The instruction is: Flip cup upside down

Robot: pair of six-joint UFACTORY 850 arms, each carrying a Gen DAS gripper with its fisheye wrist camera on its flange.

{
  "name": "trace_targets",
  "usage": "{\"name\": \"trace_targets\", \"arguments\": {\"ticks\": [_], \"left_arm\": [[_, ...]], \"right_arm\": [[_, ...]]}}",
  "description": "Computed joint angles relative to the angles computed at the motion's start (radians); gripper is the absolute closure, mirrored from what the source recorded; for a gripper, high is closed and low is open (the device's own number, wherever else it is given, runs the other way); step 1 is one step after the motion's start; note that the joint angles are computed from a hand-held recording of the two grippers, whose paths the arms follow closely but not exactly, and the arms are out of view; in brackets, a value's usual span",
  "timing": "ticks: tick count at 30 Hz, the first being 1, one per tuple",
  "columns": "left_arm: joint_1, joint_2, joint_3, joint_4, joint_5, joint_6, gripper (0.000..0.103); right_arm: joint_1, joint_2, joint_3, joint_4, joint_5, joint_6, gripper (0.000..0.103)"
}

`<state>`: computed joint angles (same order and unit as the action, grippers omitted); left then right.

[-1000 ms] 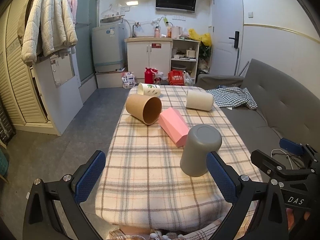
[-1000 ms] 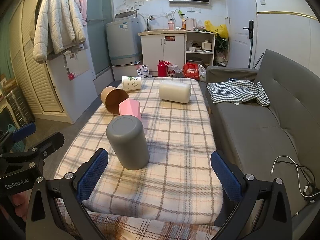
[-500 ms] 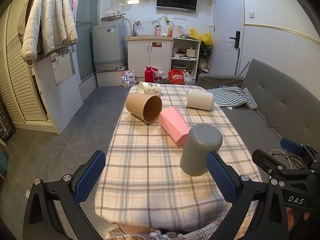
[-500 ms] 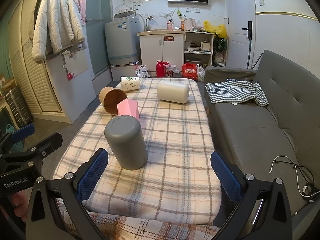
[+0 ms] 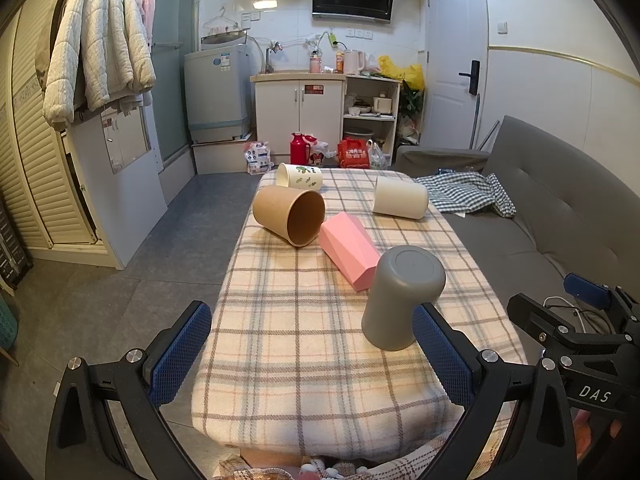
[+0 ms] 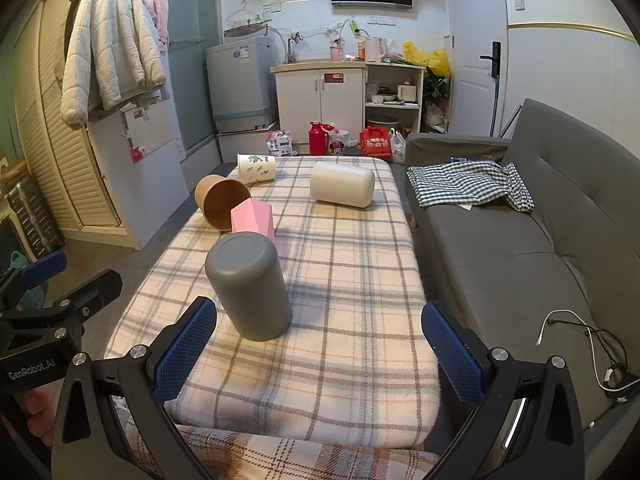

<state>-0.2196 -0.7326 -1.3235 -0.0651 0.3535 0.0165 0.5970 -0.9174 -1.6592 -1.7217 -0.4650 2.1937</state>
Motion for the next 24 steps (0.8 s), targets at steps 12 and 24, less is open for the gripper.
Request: {"name": "trace_targets", "arguments": {"ticks": [12,24], "left_arm": [[0.005,0.001,0.005,-0.002,0.002,0.005,0.0],[0.004,0.001,0.005,-0.002,0.001,0.004,0.0]], "right_arm": [[0.0,0.002,0.003,0.0,-0.001,0.001,0.0],[-0.001,0.004,0.005,0.007,0.0,-0.007,0.0]]}}
